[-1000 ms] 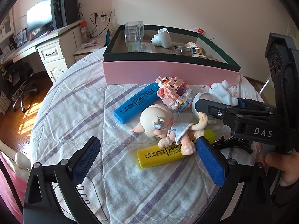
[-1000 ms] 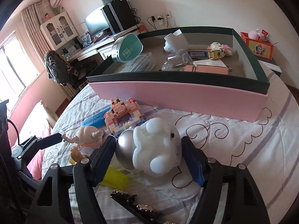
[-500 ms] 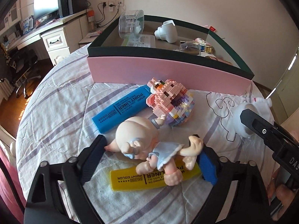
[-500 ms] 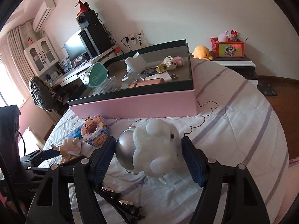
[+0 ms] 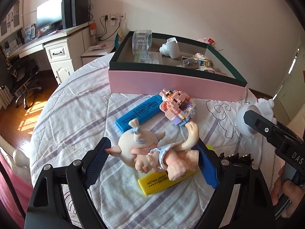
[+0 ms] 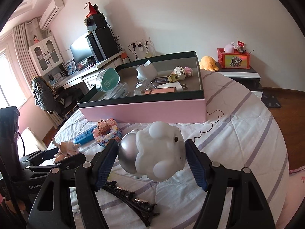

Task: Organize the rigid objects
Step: 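Grasp the white cloud figure with the right tool while the left tool grasps the pig doll, then carry the cloud figure and pig doll into the pink box and open both tools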

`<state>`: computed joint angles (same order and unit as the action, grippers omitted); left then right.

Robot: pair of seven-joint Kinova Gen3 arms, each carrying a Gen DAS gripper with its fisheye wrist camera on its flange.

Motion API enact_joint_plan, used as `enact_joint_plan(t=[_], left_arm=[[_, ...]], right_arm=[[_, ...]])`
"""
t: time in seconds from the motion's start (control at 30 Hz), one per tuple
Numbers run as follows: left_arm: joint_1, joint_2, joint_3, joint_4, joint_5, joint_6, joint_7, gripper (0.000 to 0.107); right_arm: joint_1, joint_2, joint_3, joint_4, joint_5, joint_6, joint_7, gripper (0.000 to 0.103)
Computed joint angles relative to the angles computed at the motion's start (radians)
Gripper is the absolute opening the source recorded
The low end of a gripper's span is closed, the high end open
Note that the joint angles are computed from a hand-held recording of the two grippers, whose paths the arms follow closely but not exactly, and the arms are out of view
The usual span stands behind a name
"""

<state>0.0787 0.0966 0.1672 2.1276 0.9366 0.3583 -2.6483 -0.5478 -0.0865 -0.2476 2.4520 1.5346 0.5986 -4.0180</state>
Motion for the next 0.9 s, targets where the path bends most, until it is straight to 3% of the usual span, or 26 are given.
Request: enact_joint_plan(t=[0.17,0.37,0.43,0.63,0.9], left_arm=[[-0.030,-0.049,-0.033,0.042,0.133,0.050,-0.163,0.087],[-0.031,-0.156,-0.119,0.092,0.250,0.113,-0.301,0.087],[-0.020,-0.210,-0.145,0.115,0.300,0.110,-0.351,0.087],[0.005,-0.378,-0.191,0.177,0.477,0.082,-0.523,0.087],[-0.050,-0.516,-0.236,0.200,0.501,0.155,-0.562,0.087]], right_arm=[[-0.073,-0.006,-0.058,-0.032,-0.105,0.124,0.060,0.072],[-0.332,-0.003,0.027,-0.078,-0.209,0.311,0.107,0.072],[-0.338,0.007,-0.035,-0.106,-0.241,0.392,0.121,0.072],[-0.243,0.039,-0.301,-0.207,-0.302,0.636,0.166,0.072],[-0.464,0.102,-0.272,-0.324,-0.311,0.920,0.204,0.073]])
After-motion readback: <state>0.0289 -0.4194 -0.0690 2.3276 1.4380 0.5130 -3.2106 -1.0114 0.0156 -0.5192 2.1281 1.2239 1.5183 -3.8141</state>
